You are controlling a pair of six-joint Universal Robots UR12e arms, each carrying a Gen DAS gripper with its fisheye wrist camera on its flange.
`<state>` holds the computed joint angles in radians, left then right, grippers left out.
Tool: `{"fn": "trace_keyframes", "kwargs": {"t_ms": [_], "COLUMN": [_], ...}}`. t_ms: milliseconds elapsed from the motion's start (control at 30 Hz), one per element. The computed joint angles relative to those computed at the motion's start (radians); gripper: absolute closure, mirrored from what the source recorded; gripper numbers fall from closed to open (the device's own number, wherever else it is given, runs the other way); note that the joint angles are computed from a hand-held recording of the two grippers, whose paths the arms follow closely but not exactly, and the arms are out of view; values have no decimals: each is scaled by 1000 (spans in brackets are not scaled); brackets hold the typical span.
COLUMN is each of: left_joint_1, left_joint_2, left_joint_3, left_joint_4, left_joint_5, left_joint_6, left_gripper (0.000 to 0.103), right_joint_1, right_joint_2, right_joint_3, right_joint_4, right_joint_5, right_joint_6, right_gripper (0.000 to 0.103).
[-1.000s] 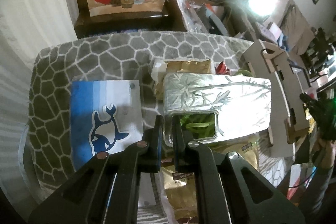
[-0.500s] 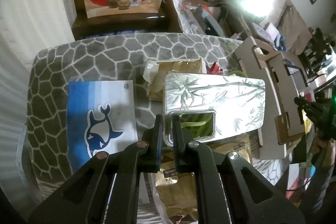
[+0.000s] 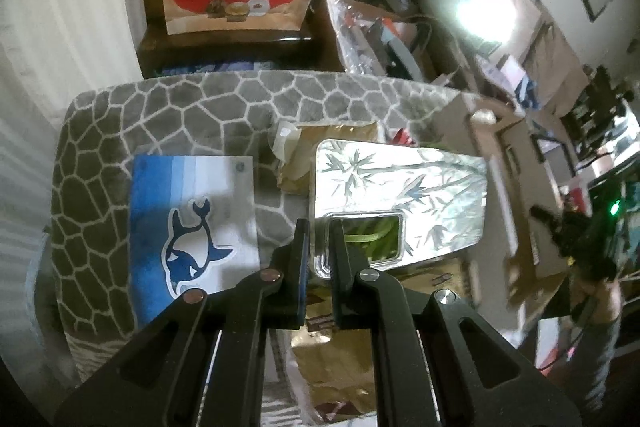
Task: Organize objects
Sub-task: 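Lift the silver tray with the left tool and carry it into the cardboard box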
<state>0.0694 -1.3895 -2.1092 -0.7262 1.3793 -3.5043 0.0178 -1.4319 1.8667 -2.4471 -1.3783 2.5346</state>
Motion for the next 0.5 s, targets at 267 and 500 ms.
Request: {"fn": "trace_keyframes", "kwargs": {"t_ms": [267, 500], "left_joint_1": [18, 20], "left_joint_2": [41, 80], "left_joint_3": [-2, 19], "left_joint_4": [14, 26], "left_joint_5": [1, -11], "left_joint_6": [0, 27], "left_gripper": [95, 102], "right_joint_1": [-9, -14], "right_joint_2": [-48, -49], "right_joint_3": [30, 36], "right_joint_4": [53, 68], "right_joint_5": [55, 74], "right_joint_6": [-35, -9], "right_gripper": [91, 91]}}
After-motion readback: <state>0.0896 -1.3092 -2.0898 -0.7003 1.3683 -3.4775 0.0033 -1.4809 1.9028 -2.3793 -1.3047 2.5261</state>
